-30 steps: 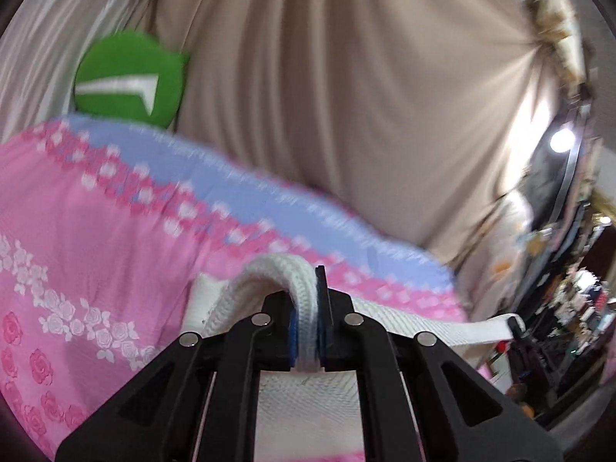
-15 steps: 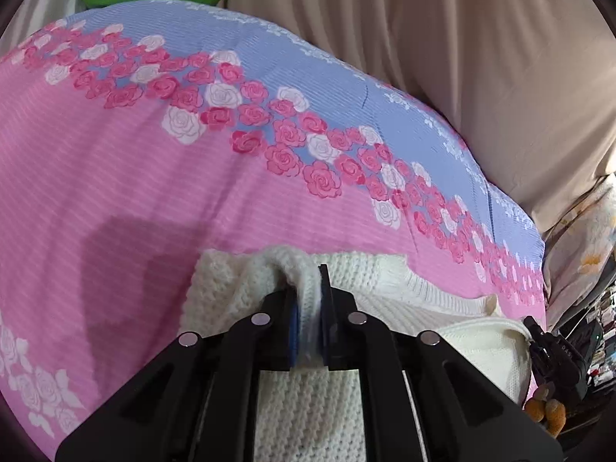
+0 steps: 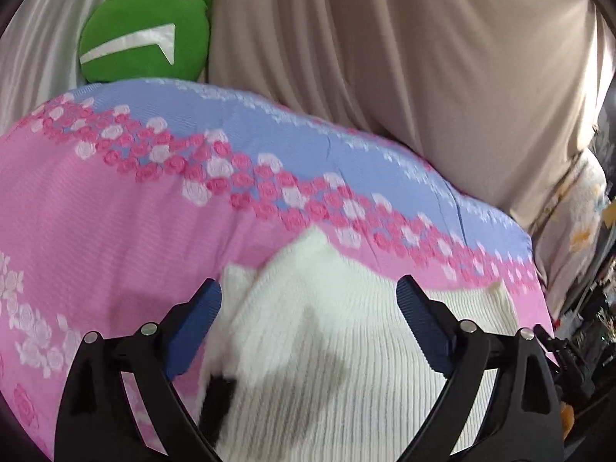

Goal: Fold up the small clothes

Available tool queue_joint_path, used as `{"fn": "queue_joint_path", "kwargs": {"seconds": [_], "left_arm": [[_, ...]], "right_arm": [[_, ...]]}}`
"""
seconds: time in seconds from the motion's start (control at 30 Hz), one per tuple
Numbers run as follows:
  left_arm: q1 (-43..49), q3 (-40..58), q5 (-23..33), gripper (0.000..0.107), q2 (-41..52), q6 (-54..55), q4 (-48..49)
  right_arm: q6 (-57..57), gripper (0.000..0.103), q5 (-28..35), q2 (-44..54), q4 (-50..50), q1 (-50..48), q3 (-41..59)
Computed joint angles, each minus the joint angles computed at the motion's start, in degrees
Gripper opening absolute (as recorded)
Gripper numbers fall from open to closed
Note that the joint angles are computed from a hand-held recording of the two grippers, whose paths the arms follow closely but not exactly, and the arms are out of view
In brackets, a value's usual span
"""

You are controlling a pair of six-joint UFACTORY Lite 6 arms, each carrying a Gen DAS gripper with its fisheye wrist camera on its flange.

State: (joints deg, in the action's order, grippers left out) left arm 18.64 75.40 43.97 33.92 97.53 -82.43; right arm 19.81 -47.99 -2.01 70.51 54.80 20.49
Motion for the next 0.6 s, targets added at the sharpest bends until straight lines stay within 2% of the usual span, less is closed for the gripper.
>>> {"fn": "queue_joint_path", "kwargs": {"seconds": [0.07, 0.13, 0.23, 0.3, 0.37, 0.43, 0.5, 0.53, 0.57, 0.6], "left_arm": [[0.7, -4.1, -0.1, 0.090, -1.9, 2.8, 0.5], [0.8, -7.0, -1.1, 0.090, -2.8, 4.8, 0.5], [1.6, -9.3, -1.4, 0.088, -3.6, 5.0, 1.3], [3.1, -11.8, -0.7, 0.088, -5.6, 6.2, 2.0], [4.7, -14.8, -1.0, 0.088, -7.7, 8.9, 1.3], [6.3, -16.3, -1.4, 0.088, -7.9, 10.4, 1.6], [6.5, -16.3, -2.2, 0.088, -6.5, 10.8, 1.5], [6.4, -15.9, -2.7, 0.087, -5.6, 10.4, 1.4], [6.2, -15.2, -3.4, 0.085, -4.6, 8.9, 2.2], [6.6, -15.0, -3.4, 0.082, -4.4, 7.8, 3.0]], "right_arm": [[-5.2, 0.046, 3.3, 3.0, 4.6, 2.4, 2.7], [-7.7, 0.009, 4.1, 5.9, 7.4, 4.3, 4.2], [-5.1, 0.008, -2.5, 1.5, 12.2, 12.7, 0.9], [-9.0, 0.008, -8.6, -2.9, 20.1, 20.9, 0.5], [-10.3, 0.008, -11.5, -5.4, 25.4, 27.1, 0.1], [-9.7, 0.008, -9.1, -4.7, 28.3, 28.3, -0.4], [-3.8, 0.009, -1.1, 0.0, 22.9, 23.5, -2.4], [0.9, 0.009, 0.1, 2.4, 19.2, 22.0, -3.1], [5.4, 0.010, -1.0, 2.8, 16.7, 22.3, -4.2], [7.7, 0.015, -3.2, 3.0, 16.7, 23.9, -4.5]]}}
